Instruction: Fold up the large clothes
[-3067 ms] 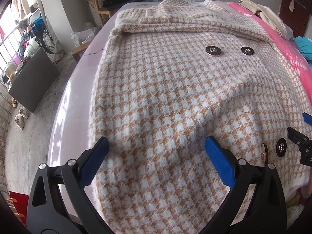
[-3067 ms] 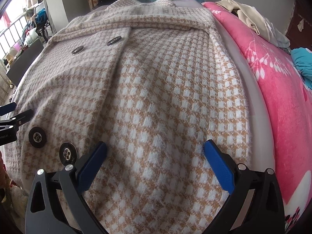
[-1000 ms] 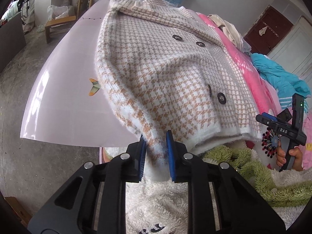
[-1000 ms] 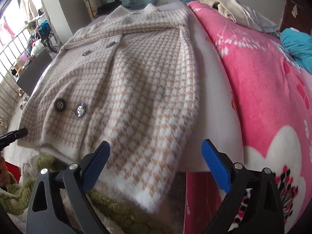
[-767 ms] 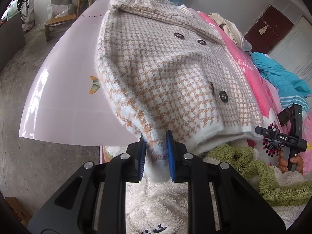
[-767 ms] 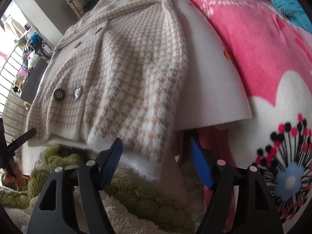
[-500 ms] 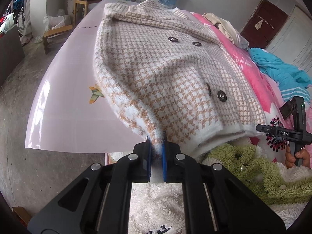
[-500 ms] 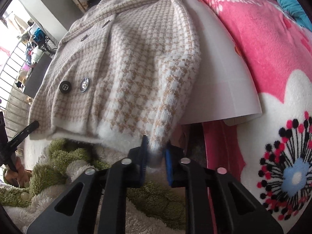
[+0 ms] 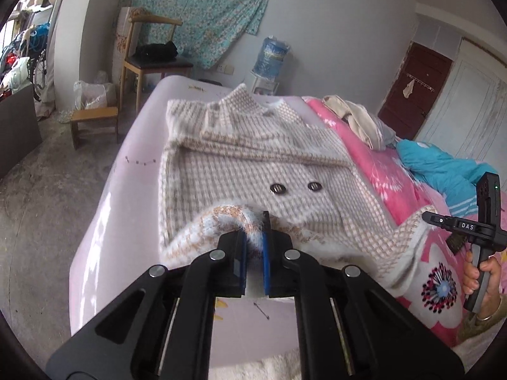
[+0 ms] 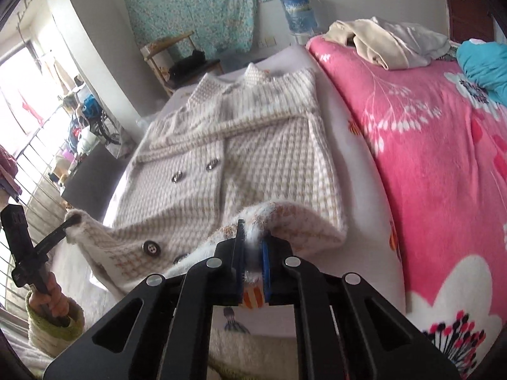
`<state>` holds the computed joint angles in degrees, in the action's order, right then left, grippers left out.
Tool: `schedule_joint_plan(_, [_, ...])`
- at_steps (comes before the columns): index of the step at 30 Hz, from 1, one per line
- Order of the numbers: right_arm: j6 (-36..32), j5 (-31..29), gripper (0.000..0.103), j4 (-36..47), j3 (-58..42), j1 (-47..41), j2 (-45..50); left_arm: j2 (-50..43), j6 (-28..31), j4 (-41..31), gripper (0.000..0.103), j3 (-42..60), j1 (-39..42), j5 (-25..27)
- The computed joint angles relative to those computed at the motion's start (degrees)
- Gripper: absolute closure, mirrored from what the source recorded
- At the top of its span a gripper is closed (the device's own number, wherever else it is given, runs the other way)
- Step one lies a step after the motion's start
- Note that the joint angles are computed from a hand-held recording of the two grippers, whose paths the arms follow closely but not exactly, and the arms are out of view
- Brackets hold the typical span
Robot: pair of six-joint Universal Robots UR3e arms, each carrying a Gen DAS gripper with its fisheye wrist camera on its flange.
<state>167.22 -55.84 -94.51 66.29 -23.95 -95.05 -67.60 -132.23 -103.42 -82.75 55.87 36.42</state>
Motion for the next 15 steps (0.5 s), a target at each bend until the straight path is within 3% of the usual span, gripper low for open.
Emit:
schedule_joint_plan(3, [5.39,1.16,0.094,-6.88,-5.06,1.69,7.39,-7.30,-13.76,17.57,0.096,0.89,-6.34,2.31])
schedule_joint_plan(7, [11.92,0.14,0.094,-14.12,-13.11,5.03,17.88,-18.11,-25.69,32.61,0.096,6.21,-14.41,9.42])
schedule_joint_plan(12, [15.99,-0.96,0.086,-14.70,-25.81,7.38,30.83,-31.45,-32.89,35.26,0.093,17.64,-21.26,18.11])
schedule_joint_plan(13, [16.47,-1.00,0.077,-13.11,-28.88,7.56,33.10,-33.02,-33.37,34.60,0.092,18.99,-21.60,18.33])
schedule_joint_plan(14, [16.80,-0.68,0.061,-12.91,-30.07,7.49,34.29,-34.19,-33.56,33.39,0.088,20.20,-21.72,18.24])
schedule_joint_plan(15, [17.18,-0.79,0.054,-14.37,-29.19,7.29,34.22,-35.43,-33.63,31.72,0.086,21.86,-21.81,18.08])
